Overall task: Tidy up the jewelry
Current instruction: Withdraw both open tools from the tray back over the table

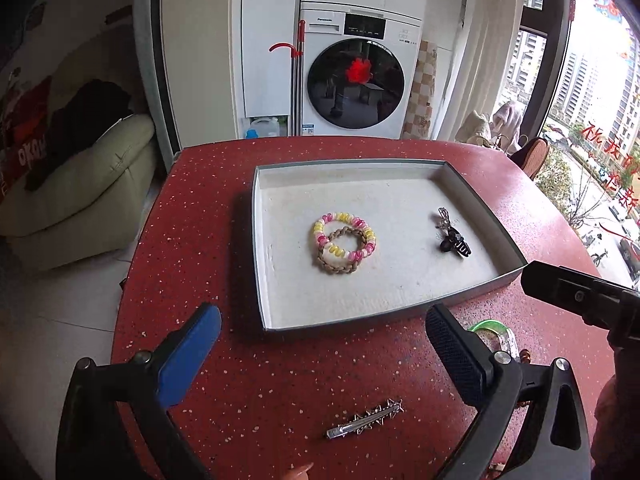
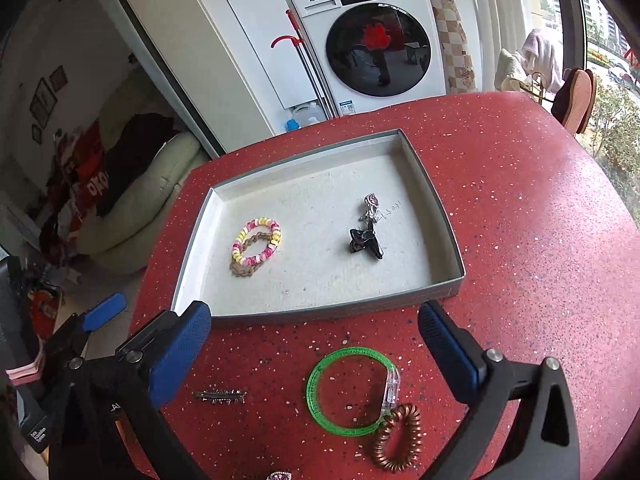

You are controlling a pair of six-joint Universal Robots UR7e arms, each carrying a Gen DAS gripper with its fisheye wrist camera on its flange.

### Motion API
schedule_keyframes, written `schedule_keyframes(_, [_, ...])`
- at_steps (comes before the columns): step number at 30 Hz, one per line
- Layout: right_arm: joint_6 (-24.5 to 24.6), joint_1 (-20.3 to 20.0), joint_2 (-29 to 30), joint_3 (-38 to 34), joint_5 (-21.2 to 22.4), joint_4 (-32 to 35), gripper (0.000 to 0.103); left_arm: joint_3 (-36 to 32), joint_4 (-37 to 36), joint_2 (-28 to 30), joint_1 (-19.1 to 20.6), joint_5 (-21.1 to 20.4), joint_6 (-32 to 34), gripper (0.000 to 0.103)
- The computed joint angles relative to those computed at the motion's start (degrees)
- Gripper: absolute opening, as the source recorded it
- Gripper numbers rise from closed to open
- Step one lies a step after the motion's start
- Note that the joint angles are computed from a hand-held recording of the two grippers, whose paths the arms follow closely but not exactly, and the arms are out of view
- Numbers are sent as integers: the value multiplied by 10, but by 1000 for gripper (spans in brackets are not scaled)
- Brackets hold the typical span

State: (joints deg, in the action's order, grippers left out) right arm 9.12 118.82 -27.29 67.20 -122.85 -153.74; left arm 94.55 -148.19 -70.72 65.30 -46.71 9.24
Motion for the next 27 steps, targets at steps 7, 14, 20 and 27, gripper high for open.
schedule_keyframes(7, [9, 11, -22, 47, -1, -2, 103, 57, 23, -45, -1, -13, -16, 103])
schedule_keyframes(14, [20, 22, -38, 87, -6, 7, 103, 105, 17, -74, -10, 12, -7, 103])
schedule_keyframes(20, [24, 32, -47, 113, -17, 12, 103, 128, 35, -96, -9, 14, -24, 103])
schedule_keyframes(27, [22, 46, -72, 175, -53, -7, 103, 151, 39, -114, -3, 25, -31, 103])
